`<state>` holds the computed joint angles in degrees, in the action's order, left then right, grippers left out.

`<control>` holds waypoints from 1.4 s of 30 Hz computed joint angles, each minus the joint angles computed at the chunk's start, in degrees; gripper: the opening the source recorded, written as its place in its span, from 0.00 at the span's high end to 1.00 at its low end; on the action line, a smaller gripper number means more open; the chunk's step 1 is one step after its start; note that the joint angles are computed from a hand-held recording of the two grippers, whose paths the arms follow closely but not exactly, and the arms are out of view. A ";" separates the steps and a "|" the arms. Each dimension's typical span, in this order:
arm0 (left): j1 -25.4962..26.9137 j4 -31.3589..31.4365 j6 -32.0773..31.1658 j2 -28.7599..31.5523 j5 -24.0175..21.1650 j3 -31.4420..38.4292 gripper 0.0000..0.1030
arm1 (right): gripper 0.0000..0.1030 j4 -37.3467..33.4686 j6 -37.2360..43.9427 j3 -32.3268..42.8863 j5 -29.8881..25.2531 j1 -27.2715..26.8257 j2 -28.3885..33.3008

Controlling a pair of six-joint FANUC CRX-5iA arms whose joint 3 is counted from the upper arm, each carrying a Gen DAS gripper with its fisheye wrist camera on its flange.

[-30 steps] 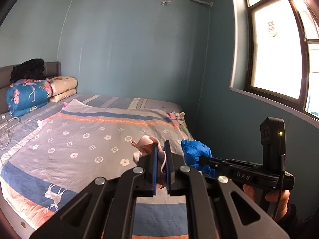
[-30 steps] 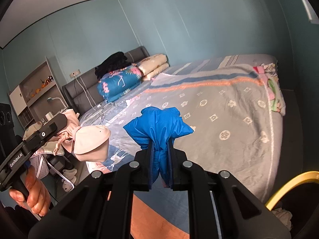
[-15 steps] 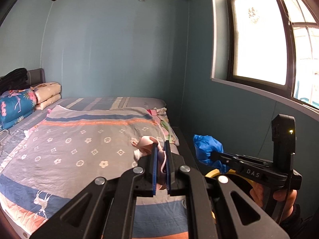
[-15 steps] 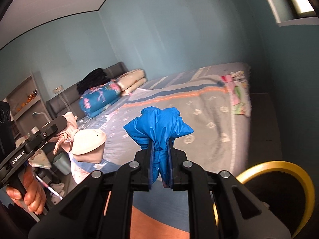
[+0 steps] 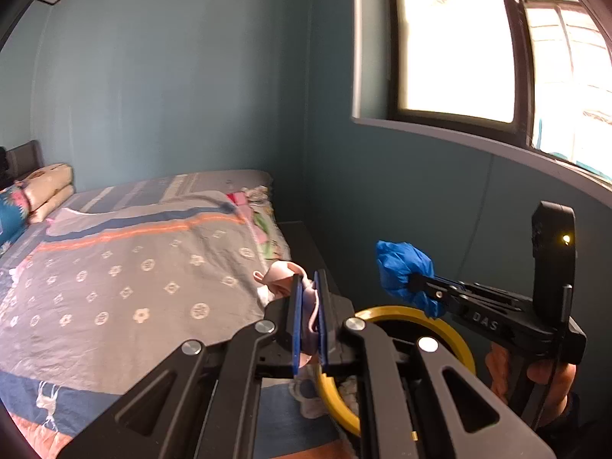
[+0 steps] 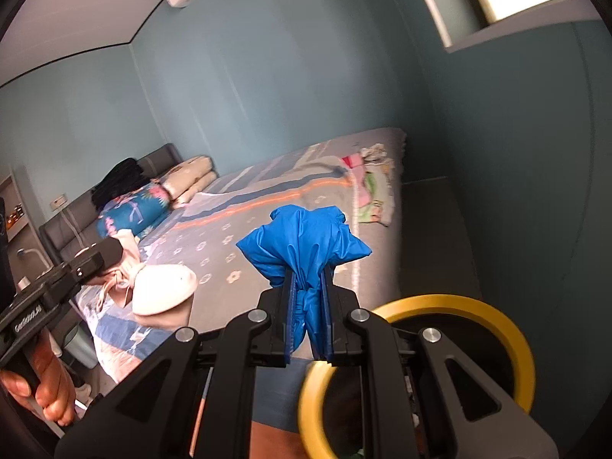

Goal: Collect trash
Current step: 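Carry pink cloth and blue cloth over the yellow-rimmed bin with both tools, then open both tools over the bin to drop the pink and blue cloths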

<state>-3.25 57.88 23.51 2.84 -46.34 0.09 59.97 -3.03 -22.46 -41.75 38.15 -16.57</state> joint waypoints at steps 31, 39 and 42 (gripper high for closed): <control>-8.21 -12.77 12.73 13.31 -8.00 8.96 0.93 | 0.86 -18.01 4.77 -4.79 0.48 -9.70 -2.05; -7.11 -12.37 15.05 14.10 -9.46 9.52 0.70 | 0.82 -17.96 3.68 -4.46 1.03 -10.44 -0.58; -6.31 -11.55 17.06 14.26 -10.03 9.66 0.58 | 0.73 -16.43 1.19 -5.59 -0.30 -9.11 -1.80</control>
